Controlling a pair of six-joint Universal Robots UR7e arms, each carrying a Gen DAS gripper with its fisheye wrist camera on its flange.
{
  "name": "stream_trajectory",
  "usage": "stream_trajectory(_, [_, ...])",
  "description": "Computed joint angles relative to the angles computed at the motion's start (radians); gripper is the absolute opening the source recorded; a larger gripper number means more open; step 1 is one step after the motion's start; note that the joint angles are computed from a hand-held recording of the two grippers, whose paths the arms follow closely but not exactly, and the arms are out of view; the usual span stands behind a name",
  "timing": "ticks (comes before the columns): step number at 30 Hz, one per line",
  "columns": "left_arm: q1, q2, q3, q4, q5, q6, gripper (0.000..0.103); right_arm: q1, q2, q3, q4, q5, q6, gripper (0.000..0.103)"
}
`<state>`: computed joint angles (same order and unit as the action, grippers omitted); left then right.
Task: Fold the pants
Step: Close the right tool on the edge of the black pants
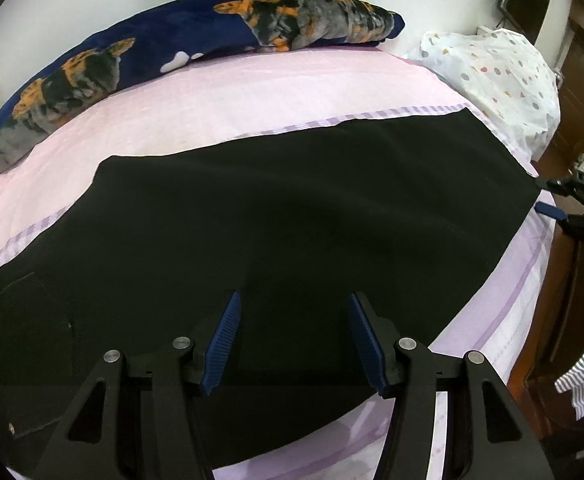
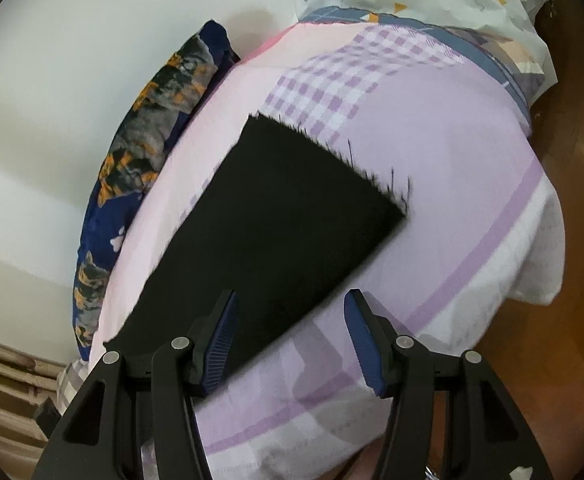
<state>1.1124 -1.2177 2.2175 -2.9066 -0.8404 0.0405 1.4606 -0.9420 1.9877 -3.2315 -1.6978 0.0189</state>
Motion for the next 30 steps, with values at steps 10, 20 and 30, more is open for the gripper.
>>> stream_trajectory(10, [-0.012, 0.044, -0.036, 0.009, -0.025, 0.023, 0.057, -0.047, 0.033, -0.059, -0.05, 0.048, 0.062, 0.017])
stream_trajectory(20, [0.003, 0.086, -0.059, 0.028, -0.03, 0.028, 0.057, -0.052, 0.02, -0.064, -0.023, 0.106, 0.1, 0.009])
stream_trajectory(30, [0.02, 0.052, -0.049, -0.008, -0.052, -0.012, 0.057, 0.045, 0.049, -0.119, 0.055, 0.181, 0.074, 0.009])
